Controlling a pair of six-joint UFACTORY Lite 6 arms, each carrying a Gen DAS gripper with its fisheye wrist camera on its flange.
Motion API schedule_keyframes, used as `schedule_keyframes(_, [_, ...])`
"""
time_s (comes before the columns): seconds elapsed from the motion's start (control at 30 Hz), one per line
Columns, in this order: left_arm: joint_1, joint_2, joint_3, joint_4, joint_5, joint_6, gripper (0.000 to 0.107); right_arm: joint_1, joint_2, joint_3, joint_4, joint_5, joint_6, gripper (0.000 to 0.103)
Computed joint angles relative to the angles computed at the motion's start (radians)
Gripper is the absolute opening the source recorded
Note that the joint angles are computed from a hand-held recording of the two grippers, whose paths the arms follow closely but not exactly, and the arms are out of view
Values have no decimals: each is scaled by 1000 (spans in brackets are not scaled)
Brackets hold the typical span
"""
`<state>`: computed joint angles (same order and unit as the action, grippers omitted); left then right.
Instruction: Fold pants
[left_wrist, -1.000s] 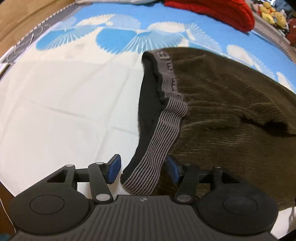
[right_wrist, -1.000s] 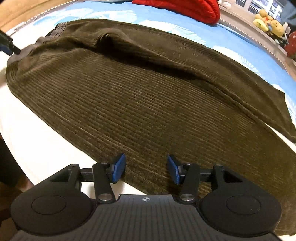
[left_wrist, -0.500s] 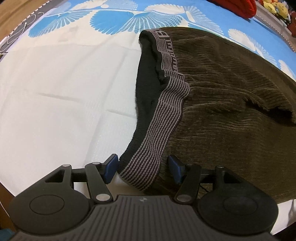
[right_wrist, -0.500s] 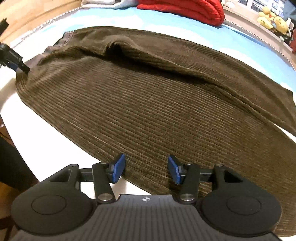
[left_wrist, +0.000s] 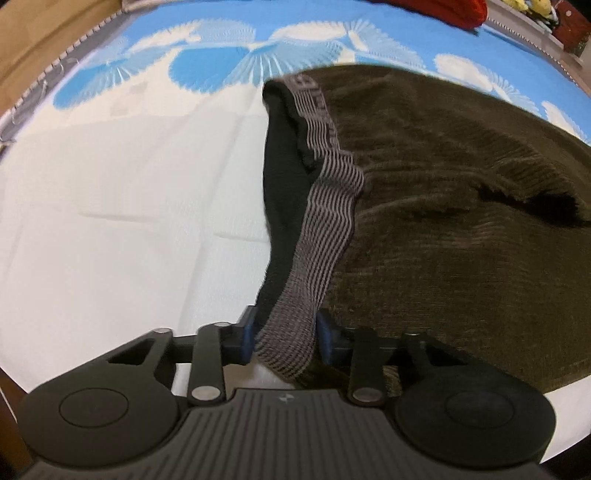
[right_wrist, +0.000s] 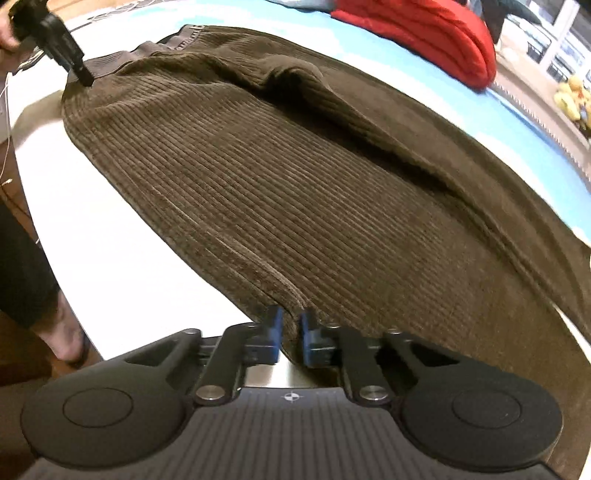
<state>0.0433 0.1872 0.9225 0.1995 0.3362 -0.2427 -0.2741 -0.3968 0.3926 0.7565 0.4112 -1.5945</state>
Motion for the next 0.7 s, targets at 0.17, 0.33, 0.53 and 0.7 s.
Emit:
schedule_keyframes(0.17, [-8, -25, -7, 8, 17, -21, 35, -46, 19, 25, 18, 50, -35, 5])
schedule_keyframes(0.33, [-32, -105, -42, 170, -67, -192, 37, -81, 54, 85, 54, 91, 25, 11])
schedule_keyframes(0.53, [-79, -92, -32, -317, -79, 327, 41, -207, 107, 169, 305, 125, 19, 44])
schedule_keyframes(0.7, [-150, 105, 91, -122, 103, 165, 46, -122, 276, 203, -92, -105, 435, 45])
